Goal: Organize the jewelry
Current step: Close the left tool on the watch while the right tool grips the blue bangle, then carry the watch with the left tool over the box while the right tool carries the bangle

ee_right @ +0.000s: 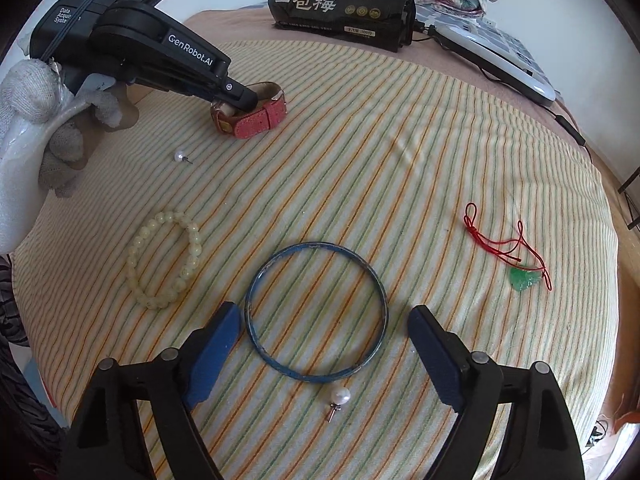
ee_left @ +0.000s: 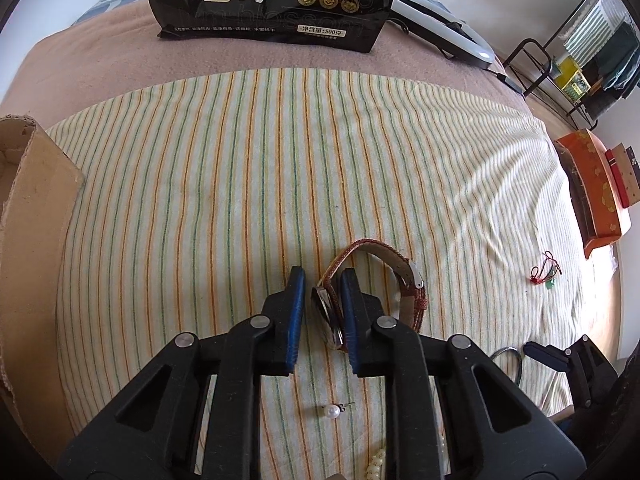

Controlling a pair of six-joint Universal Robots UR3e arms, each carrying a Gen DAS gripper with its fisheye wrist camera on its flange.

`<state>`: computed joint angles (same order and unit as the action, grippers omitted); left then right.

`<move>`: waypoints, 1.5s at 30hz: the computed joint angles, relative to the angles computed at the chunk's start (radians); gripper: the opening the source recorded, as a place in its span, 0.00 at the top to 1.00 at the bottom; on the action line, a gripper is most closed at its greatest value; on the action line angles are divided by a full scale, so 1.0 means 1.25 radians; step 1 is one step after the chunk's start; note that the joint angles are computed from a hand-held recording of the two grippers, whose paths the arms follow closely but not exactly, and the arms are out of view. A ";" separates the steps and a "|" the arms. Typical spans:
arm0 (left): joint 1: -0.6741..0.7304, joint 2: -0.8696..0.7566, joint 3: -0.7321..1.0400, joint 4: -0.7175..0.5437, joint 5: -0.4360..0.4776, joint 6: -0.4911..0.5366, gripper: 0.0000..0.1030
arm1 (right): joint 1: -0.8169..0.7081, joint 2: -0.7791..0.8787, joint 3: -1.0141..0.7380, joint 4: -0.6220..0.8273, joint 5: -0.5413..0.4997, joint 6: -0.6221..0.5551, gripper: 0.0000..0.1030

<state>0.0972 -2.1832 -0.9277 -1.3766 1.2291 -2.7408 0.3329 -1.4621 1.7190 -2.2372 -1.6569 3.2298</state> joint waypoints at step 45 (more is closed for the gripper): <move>0.181 0.216 -0.071 -0.037 -0.141 0.111 0.89 | 0.094 0.084 -0.334 0.080 -0.105 0.105 0.29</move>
